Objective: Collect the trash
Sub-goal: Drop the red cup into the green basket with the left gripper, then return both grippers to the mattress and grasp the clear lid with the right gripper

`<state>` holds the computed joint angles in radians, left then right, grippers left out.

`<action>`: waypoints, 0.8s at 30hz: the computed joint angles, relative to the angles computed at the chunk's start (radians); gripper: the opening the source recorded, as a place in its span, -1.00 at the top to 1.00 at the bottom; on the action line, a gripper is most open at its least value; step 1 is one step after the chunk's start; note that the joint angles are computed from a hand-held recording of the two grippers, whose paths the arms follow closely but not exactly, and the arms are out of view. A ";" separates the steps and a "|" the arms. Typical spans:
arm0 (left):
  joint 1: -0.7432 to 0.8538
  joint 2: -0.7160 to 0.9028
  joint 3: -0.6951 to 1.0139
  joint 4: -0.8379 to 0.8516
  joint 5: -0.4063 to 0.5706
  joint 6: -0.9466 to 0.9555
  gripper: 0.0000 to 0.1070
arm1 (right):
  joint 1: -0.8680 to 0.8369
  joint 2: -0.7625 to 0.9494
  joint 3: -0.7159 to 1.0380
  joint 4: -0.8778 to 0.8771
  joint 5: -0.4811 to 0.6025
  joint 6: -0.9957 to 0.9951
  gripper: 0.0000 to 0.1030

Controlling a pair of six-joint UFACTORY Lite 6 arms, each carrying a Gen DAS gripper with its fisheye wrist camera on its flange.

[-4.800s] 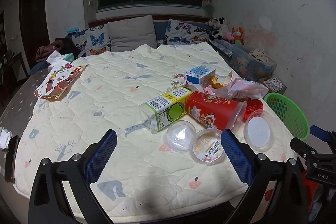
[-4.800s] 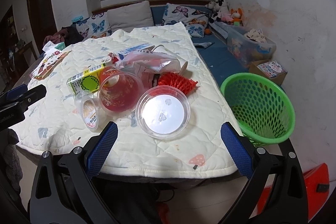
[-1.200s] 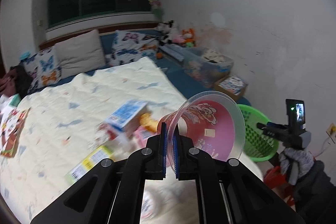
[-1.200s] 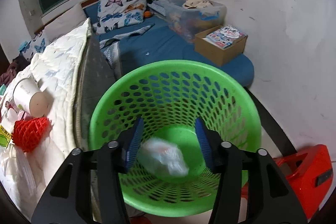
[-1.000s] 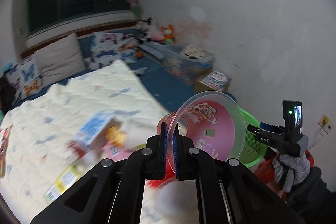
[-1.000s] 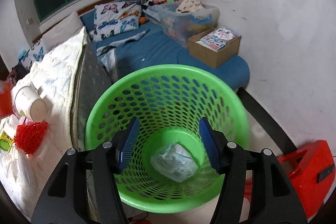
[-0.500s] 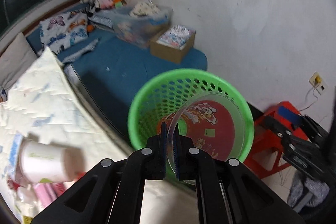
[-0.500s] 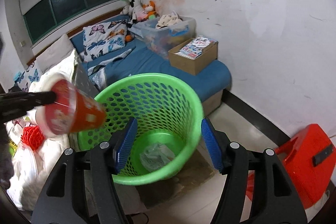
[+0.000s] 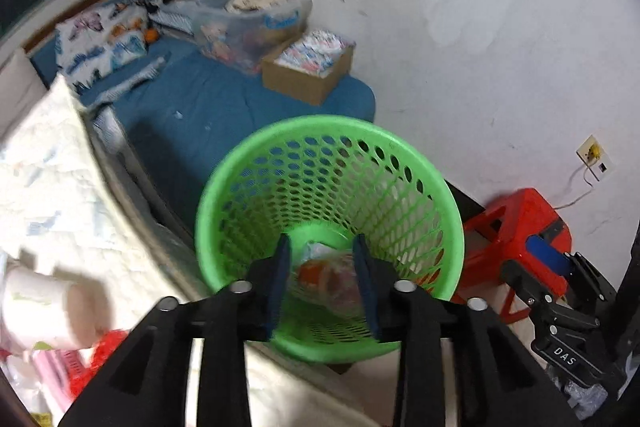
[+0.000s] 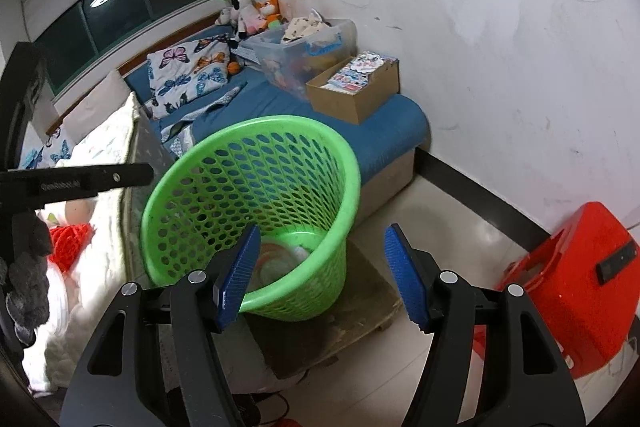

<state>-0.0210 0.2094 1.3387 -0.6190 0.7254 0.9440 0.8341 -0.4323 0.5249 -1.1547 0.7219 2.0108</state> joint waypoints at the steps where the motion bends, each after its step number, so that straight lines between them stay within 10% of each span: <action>1: 0.019 -0.031 -0.018 -0.017 0.008 0.022 0.25 | 0.017 -0.003 0.003 0.000 0.012 0.001 -0.26; 11: 0.462 -0.317 -0.158 -0.210 0.221 0.364 0.00 | 0.227 0.111 0.178 -0.012 0.088 0.024 -0.32; 24: 1.081 -0.163 -0.064 -0.286 0.466 0.621 -0.24 | 0.341 0.482 0.576 -0.009 0.007 -0.096 -0.53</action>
<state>1.0600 0.0461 1.2743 -0.9047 1.1913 1.5645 1.1755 0.0496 1.1007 -1.1639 0.7288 1.9143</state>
